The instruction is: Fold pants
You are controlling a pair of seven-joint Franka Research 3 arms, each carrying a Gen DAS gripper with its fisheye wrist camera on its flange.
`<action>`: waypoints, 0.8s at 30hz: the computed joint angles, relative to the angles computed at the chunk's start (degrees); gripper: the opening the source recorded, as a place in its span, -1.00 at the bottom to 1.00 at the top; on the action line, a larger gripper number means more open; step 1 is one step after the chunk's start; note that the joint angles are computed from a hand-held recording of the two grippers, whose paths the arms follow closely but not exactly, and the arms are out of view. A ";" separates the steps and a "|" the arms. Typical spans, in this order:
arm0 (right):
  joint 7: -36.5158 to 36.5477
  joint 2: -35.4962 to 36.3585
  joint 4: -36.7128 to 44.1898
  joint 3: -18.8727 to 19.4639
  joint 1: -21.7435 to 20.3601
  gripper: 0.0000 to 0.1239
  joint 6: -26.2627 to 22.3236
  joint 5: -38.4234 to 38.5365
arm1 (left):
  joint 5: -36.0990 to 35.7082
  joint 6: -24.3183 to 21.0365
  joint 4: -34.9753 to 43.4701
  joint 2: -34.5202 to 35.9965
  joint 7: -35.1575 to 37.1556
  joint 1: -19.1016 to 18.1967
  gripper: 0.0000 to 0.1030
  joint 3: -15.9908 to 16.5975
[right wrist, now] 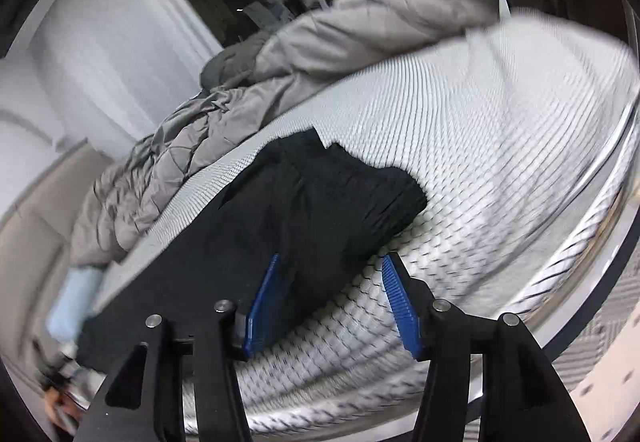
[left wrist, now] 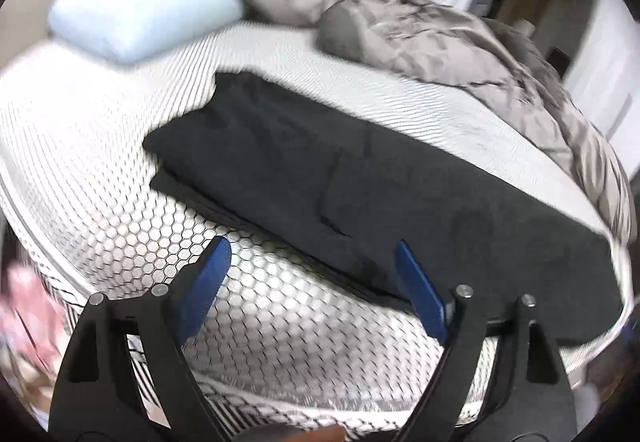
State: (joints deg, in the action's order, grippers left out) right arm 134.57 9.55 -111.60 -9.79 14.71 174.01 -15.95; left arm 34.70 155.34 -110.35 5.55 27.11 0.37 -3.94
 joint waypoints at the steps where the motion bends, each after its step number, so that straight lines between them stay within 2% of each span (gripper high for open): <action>1: -0.88 -0.53 0.22 -0.09 0.53 0.21 -1.18 -1.50 | 1.45 0.95 -0.43 -0.76 0.62 -0.53 0.79 -0.38; 3: -3.32 -0.18 2.13 0.92 0.86 0.44 -3.15 -4.01 | 3.01 2.26 -0.63 -1.40 1.56 -1.47 0.98 -1.18; 5: -12.05 0.84 3.69 4.72 -0.61 0.52 -3.20 -1.16 | 3.35 4.96 1.78 0.73 4.84 -2.70 0.98 -2.37; 6: -13.87 1.36 4.48 6.51 -1.64 0.54 -3.77 -1.06 | 3.61 4.98 3.15 1.81 5.18 -3.52 0.98 -2.56; 8: -21.52 5.32 9.84 7.86 -0.92 0.54 -6.26 3.46 | 0.43 4.44 9.61 7.51 9.11 -5.25 0.98 -4.03; 9: -28.11 8.30 13.70 11.07 -2.47 0.55 -7.64 8.19 | -3.44 4.19 13.18 10.88 13.14 -5.56 0.98 -5.46; 11: -36.65 13.17 20.42 15.18 -4.23 0.55 -11.46 14.00 | -7.76 3.11 19.75 16.72 18.45 -6.90 0.98 -7.29; 13: -41.89 18.51 27.98 16.53 -3.93 0.55 -16.13 16.44 | -10.05 -0.35 28.37 23.87 24.55 -9.28 0.98 -8.76; 15: -44.32 24.37 36.41 15.47 -1.59 0.55 -21.60 16.30 | -10.87 -5.98 36.29 29.46 28.06 -12.63 0.98 -8.22; 16: -45.72 27.14 40.36 14.88 -0.91 0.55 -23.94 16.47 | -10.76 -8.55 39.38 31.41 28.72 -15.56 0.98 -5.61; 18: -47.44 29.12 42.46 12.19 1.39 0.55 -26.07 15.08 | -9.00 -9.81 39.98 31.91 28.26 -17.62 0.98 -4.12; 21: -48.31 24.21 33.22 7.99 3.22 0.55 -20.60 13.69 | -10.26 -8.31 35.81 29.20 28.23 -17.80 0.98 -3.49; 23: -42.80 19.02 24.40 1.92 5.18 0.54 -16.14 10.02 | -9.50 -7.80 31.93 26.55 26.72 -17.53 0.98 -2.06; 24: -39.76 16.84 20.89 0.14 5.41 0.54 -14.26 8.22 | -9.33 -6.87 29.65 25.17 26.03 -17.05 0.98 -1.77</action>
State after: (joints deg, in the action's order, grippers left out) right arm 94.81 26.39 -90.71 -9.65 20.12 159.75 -7.73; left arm 25.37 148.47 -80.70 30.72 53.14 -16.68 -5.71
